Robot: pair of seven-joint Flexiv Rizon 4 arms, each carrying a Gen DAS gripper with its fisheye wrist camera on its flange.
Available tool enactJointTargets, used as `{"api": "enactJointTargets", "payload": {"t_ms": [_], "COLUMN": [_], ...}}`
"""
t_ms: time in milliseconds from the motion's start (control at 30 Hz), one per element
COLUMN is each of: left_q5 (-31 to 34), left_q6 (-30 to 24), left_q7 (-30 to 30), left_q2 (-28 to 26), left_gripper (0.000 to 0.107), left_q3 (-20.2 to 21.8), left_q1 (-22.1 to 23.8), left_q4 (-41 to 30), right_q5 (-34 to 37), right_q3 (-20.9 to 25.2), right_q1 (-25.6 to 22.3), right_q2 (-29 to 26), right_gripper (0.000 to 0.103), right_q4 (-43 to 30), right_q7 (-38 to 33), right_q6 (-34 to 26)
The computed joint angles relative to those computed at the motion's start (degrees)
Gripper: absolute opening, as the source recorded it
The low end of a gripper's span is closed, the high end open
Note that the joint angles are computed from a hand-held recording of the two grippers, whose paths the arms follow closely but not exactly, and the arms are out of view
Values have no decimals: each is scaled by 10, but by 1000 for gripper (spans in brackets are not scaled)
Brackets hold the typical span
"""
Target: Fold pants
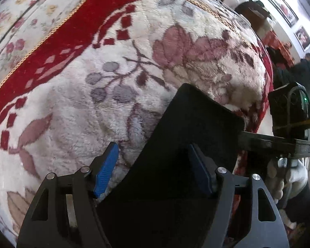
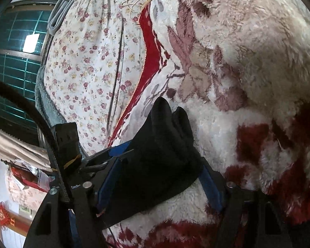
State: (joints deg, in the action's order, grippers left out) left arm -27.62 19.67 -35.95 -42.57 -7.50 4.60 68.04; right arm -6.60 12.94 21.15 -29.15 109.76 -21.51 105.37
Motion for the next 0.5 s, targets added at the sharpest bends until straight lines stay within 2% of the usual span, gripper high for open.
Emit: {"api": "enactJointTargets", "payload": {"t_ms": [67,100,133,167,267,400,433,467,500], "left_q5": [9,18,19,21,22,14,14,18,19], "left_q6": [-9,-6,-11,-28,-46,-75,-63,-27,-1], "left_q7": [20,39,50,61,74,96,105,121,132], "left_q2": [-1,4,6,5,-1,-7,-1,12,20], "left_gripper": [69,68,67,67,67,67,63,55,54], "left_q3": [-2,-1,-2,-4,-3,-6,-4,0,2], "left_q1": [-1,-3,-2,-1,-1,6,5,-1,-4], "left_q4": [-6,-1,0,-6,-17,-27,-15,11,28], "right_q5": [5,3,-7,-26,-26,-50,-64,-75,-84], "right_q3": [-3,14,43,57,52,68,78,84,88], "right_q1": [2,-12,-37,-52,-47,-62,-73,-80,-85], "right_q2": [1,-4,-12,-18,-17,-36,-43,-50,-56], "right_gripper": [49,40,37,37,37,37,37,33,20], "right_q4": [2,1,-2,-1,-3,-13,-16,-18,-21], "right_q7": [4,4,4,17,10,8,6,5,7], "right_q6": [-2,7,17,24,16,40,45,56,64]}}
